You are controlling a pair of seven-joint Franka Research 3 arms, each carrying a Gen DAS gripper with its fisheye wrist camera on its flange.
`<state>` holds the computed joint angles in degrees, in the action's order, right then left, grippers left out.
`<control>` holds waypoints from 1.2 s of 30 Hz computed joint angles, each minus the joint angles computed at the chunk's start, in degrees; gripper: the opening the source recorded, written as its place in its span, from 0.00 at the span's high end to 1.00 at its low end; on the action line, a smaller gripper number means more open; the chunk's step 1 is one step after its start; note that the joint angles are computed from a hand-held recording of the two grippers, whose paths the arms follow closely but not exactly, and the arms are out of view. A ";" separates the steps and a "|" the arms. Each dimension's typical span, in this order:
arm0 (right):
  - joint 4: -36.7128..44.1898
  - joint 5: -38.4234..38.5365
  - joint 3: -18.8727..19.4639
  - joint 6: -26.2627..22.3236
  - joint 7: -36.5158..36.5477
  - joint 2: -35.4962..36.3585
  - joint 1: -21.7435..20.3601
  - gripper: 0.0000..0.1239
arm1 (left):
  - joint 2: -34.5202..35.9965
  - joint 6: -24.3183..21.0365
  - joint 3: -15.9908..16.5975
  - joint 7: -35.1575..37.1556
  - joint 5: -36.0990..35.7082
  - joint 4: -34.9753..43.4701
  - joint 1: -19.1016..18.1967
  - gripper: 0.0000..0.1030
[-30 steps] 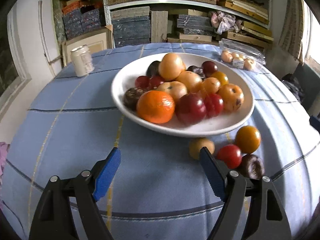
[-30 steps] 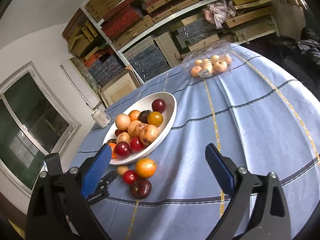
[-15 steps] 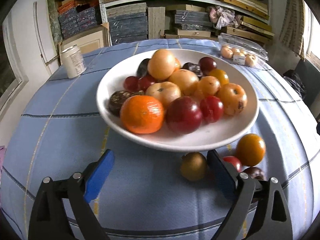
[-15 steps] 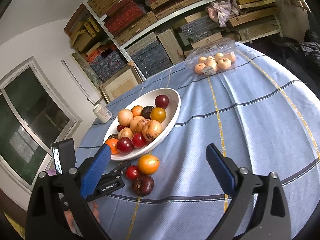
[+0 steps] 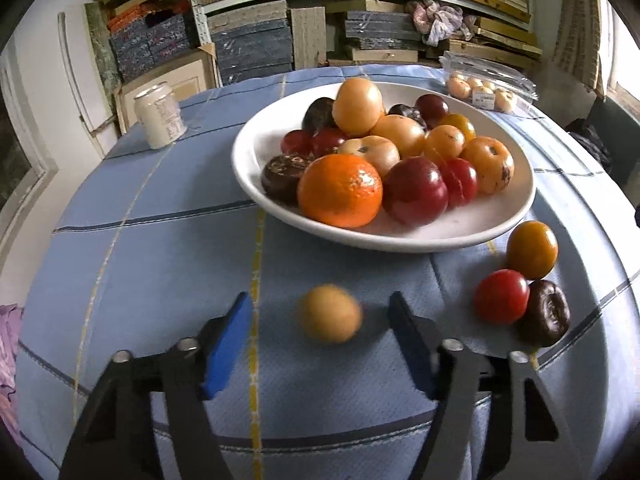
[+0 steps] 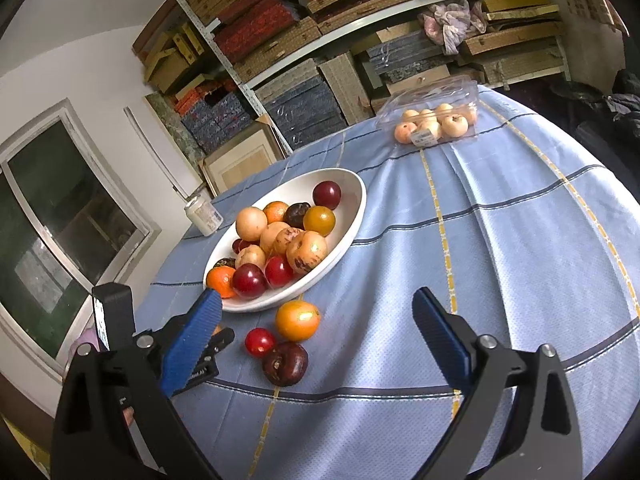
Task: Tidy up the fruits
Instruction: 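Move the open left tool down around the small brown fruit, then grasp the small brown fruit with the left tool while the right tool moves to the other dark brown fruit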
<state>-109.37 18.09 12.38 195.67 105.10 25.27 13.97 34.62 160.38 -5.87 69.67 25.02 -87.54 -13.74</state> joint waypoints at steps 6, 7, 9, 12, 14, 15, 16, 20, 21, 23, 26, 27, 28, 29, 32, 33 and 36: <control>0.25 -0.51 0.43 -0.22 -0.08 0.32 -0.36 0.24 | 0.40 0.68 -3.82 4.72 -4.62 -0.14 3.14 0.64; 0.36 -0.50 0.20 -0.49 -0.21 0.37 -0.12 0.24 | 0.17 0.87 -3.98 5.19 -5.12 -0.56 3.29 0.65; 0.53 -0.59 0.18 -0.99 -0.48 0.44 -0.08 0.24 | -0.77 1.60 -4.17 5.95 -5.88 -2.21 3.64 0.65; 0.79 -0.62 -0.04 -1.41 -1.10 0.57 0.28 0.24 | -1.69 2.46 -5.30 7.40 -7.89 -4.05 5.02 0.63; 0.91 -0.46 -0.46 -1.62 -1.64 0.57 0.76 0.24 | -1.90 2.46 -5.57 8.13 -8.84 -4.35 5.35 0.63; 0.93 -0.37 -0.53 -1.68 -1.84 0.60 0.85 0.24 | -2.17 2.53 -5.17 8.19 -8.67 -4.72 5.00 0.63; 0.99 -0.25 -0.53 -1.85 -1.99 0.61 0.86 0.24 | -2.50 2.76 -4.80 8.13 -8.48 -5.27 4.71 0.63; 0.95 -0.13 0.25 -2.08 -2.37 0.60 0.18 0.24 | -3.80 3.53 -4.68 8.48 -8.72 -7.40 4.99 0.54; 0.96 -0.09 0.21 -2.09 -2.52 0.60 0.24 0.24 | -3.77 3.57 -5.56 9.26 -9.64 -7.47 5.84 0.54; 1.09 -0.11 0.16 -2.31 -2.87 0.64 0.35 0.24 | -4.02 3.81 -6.03 10.04 -10.40 -7.99 6.36 0.54; 1.18 0.16 -0.05 -2.64 -3.28 0.65 0.60 0.24 | -4.96 4.39 -5.31 10.20 -9.79 -9.43 5.76 0.54; 1.24 0.25 -0.04 -2.64 -3.39 0.67 0.62 0.24 | -5.24 4.55 -5.32 10.32 -9.78 -9.90 5.79 0.54; 1.26 0.32 0.01 -2.57 -3.48 0.70 0.60 0.24 | -5.50 4.81 -5.27 10.30 -9.78 -10.32 5.78 0.55; 1.25 0.36 0.10 -2.47 -3.56 0.72 0.56 0.24 | -5.76 5.12 -5.41 10.38 -9.99 -10.80 5.98 0.58; 1.33 0.40 0.38 -2.45 -3.73 0.79 0.37 0.24 | -5.98 5.49 -5.74 10.68 -10.54 -11.26 6.39 0.65; 1.31 0.48 0.30 -2.45 -3.78 0.78 0.45 0.24 | -6.04 5.62 -5.85 10.79 -10.68 -11.42 6.48 0.65; 1.22 0.24 0.88 -2.45 -4.01 0.71 -0.05 0.24 | -6.20 5.56 -5.80 10.82 -10.87 -11.60 6.46 0.60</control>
<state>-108.14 18.33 13.26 193.22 101.09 25.97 13.92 28.42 165.94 -11.67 80.49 14.15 -99.14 -7.28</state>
